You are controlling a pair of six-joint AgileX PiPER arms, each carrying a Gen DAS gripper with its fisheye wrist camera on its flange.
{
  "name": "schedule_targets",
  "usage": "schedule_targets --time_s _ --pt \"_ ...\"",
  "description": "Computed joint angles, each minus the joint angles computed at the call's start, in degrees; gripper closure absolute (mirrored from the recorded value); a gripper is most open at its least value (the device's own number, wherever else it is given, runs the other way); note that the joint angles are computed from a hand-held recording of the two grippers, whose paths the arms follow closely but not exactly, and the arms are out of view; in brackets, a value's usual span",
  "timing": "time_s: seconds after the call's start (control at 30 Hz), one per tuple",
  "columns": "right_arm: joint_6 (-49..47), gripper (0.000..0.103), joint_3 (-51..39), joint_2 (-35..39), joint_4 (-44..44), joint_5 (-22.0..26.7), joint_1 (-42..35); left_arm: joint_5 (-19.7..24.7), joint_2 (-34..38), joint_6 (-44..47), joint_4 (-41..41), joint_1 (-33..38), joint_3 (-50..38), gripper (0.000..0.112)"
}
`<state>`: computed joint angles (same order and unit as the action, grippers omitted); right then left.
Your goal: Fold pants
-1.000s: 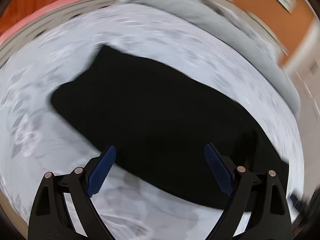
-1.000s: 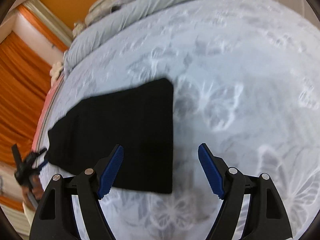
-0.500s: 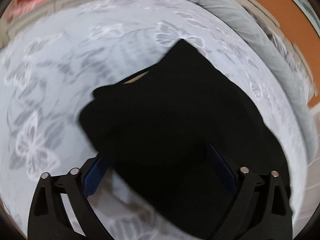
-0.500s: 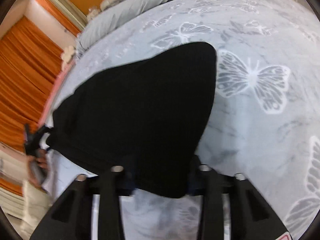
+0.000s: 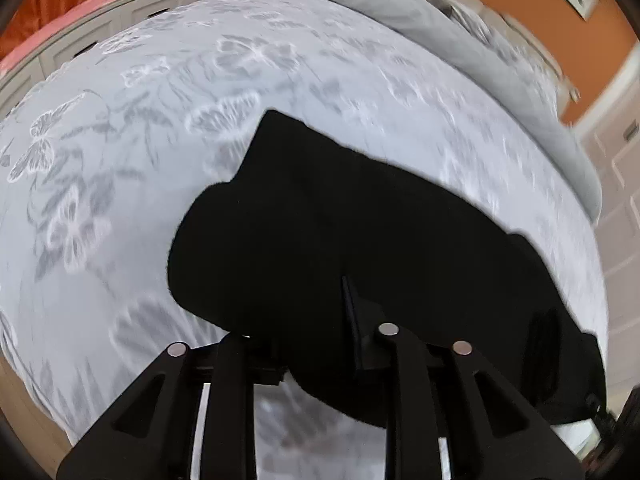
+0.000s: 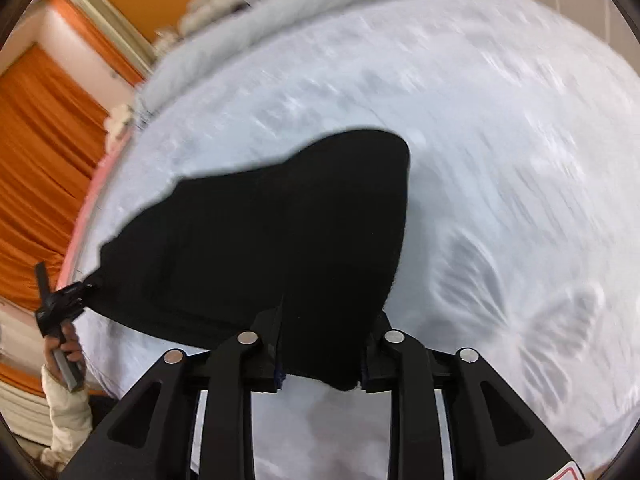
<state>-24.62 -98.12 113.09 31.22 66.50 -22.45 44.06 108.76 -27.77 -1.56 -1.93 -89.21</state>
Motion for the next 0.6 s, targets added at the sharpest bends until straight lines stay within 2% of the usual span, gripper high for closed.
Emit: schedule_targets --time_s 0.07,0.1,0.13,0.17,0.2,0.23,0.27,0.3,0.33,0.4,0.43,0.47,0.53,0.6 --pt "2.7 0.066 -0.9 2.59 -4.63 0.91 0.94 0.12 0.55 -2.6 1.47 -0.71 1.55 0.077" --pt "3.6 0.064 0.49 1.46 -5.01 -1.1 0.99 -0.59 0.1 -2.85 -0.14 0.21 2.79 0.077" --pt "5.21 0.062 2.59 -1.96 -6.94 -5.36 2.07 -1.56 -0.95 -2.55 -2.15 1.1 4.16 0.076" --pt "6.64 0.056 6.21 -6.27 -11.16 -11.09 3.99 -2.22 -2.51 -3.97 -2.52 2.05 5.26 0.076" --pt "8.25 0.052 9.35 -11.03 -16.89 -16.82 6.43 -3.6 -4.4 -6.65 -0.6 2.07 6.8 0.076" --pt "8.71 0.044 13.33 -14.22 -20.35 -22.55 8.28 -4.92 -5.83 -11.1 3.6 1.15 8.17 0.076" --pt "6.91 0.043 15.85 -16.85 -21.53 -26.37 11.12 -5.21 -7.81 -16.22 9.33 0.58 9.54 0.075" --pt "4.26 0.043 17.52 -18.2 -20.42 -27.89 15.12 -3.77 -9.53 -21.11 15.06 0.28 10.0 0.074" --pt "0.63 0.043 17.84 -18.65 -17.04 -27.13 16.84 -2.55 -10.69 -26.81 20.79 -0.83 10.5 0.073" --pt "-2.4 0.042 16.01 -16.59 -16.24 -24.97 23.95 -0.79 -11.81 -35.89 31.28 -2.3 10.29 0.06" --pt "-3.06 0.042 15.13 -15.18 -16.67 -24.39 26.21 -0.11 -11.21 -37.31 33.76 -2.71 9.43 0.054" --pt "-2.5 0.042 13.59 -12.62 -18.46 -24.3 29.54 1.53 -10.41 -38.5 36.22 -3.2 8.27 0.054" --pt "1.95 0.042 10.07 -7.58 -24.95 -23.79 34.8 2.82 -8.52 -37.88 36.74 -3.4 6.12 0.054" --pt "6.35 0.042 7.36 -3.05 -30.63 -24.72 37.84 0.26 -7.59 -32.85 30.99 -2.45 5.15 0.053"
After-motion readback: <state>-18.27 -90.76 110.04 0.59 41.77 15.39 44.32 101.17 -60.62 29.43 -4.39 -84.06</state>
